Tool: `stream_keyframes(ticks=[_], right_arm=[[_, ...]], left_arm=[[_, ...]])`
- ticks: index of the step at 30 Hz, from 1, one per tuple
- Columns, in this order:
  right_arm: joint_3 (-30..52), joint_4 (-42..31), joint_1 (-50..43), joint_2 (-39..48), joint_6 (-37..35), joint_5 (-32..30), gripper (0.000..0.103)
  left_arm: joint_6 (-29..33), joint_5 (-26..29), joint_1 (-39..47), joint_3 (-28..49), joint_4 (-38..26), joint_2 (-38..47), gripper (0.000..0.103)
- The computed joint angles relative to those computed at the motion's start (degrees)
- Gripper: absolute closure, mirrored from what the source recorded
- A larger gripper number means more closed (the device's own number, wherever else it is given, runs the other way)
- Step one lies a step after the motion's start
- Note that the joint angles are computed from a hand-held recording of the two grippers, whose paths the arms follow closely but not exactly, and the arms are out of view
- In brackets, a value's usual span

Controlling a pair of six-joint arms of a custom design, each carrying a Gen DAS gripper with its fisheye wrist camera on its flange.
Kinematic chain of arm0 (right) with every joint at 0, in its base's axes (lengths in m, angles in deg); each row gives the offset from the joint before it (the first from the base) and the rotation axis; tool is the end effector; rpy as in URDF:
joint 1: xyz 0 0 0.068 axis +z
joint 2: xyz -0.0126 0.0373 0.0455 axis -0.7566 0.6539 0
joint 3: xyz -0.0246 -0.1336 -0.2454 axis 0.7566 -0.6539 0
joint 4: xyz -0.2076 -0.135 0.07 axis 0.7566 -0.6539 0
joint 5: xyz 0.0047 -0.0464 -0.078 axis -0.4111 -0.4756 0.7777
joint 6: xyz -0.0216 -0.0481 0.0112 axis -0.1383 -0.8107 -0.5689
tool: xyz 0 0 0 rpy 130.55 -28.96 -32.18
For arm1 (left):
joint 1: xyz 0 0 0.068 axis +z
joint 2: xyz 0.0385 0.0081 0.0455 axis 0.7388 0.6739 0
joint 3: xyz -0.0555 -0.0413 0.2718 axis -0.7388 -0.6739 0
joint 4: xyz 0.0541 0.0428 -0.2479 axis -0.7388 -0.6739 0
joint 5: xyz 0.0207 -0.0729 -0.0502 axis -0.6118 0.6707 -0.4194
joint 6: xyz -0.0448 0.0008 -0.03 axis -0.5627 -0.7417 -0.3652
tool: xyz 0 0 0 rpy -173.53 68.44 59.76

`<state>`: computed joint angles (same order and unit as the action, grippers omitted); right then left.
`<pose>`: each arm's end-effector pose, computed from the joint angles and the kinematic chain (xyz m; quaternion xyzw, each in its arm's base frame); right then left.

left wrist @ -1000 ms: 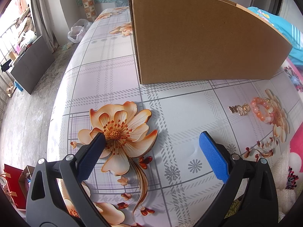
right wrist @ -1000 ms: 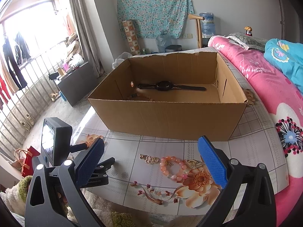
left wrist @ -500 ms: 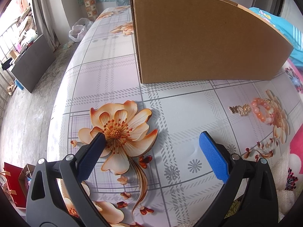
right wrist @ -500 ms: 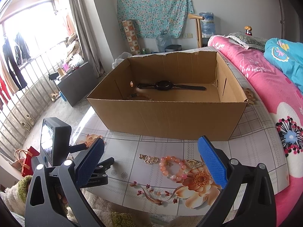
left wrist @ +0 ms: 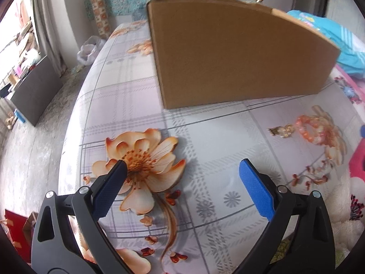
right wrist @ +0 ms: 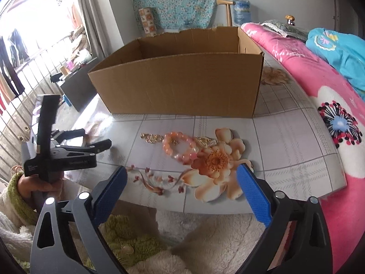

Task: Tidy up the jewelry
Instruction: 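Move the left gripper toward the gold charms beside the peach bracelet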

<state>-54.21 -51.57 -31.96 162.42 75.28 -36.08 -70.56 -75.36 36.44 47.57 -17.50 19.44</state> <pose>0.2634 0.0887 0.1023 -0.1533 0.9211 0.1466 0.3264 0.2839 -0.0504 0.0668 -0.0132 0.9498 0.0186 0.3120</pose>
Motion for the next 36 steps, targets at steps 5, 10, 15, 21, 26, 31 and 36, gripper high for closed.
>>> stream_keyframes(ticks=[5,10,15,21,26,31,36], right_arm=[[2.5,-0.6,0.0,3.3,2.2,-1.4,0.031],[6.4,-2.5,1.5,7.8,1.8,-2.4,0.048],[9.2,-3.0,3.8,11.3,2.8,-2.8,0.053],[9.6,-1.9,5.2,12.6,3.5,-3.5,0.053],[9.6,-0.7,4.9,14.5,2.9,-5.6,0.060],[9.9,0.4,2.9,15.8,1.5,-7.6,0.065],[11.3,0.3,1.1,17.0,1.6,-9.3,0.067]], left_arm=[[2.4,3.7,-2.4,-2.6,4.7,-2.8,0.026],[7.7,5.2,-5.5,0.2,3.3,-1.2,0.048],[10.8,5.9,-6.7,3.6,1.1,1.0,0.055],[10.8,7.0,-6.4,5.2,-0.9,2.2,0.055],[9.9,4.8,-6.9,6.5,-3.0,2.8,0.060],[8.3,4.1,-6.5,7.6,-4.4,3.5,0.066],[7.8,3.9,-6.3,8.7,-5.4,3.9,0.069]])
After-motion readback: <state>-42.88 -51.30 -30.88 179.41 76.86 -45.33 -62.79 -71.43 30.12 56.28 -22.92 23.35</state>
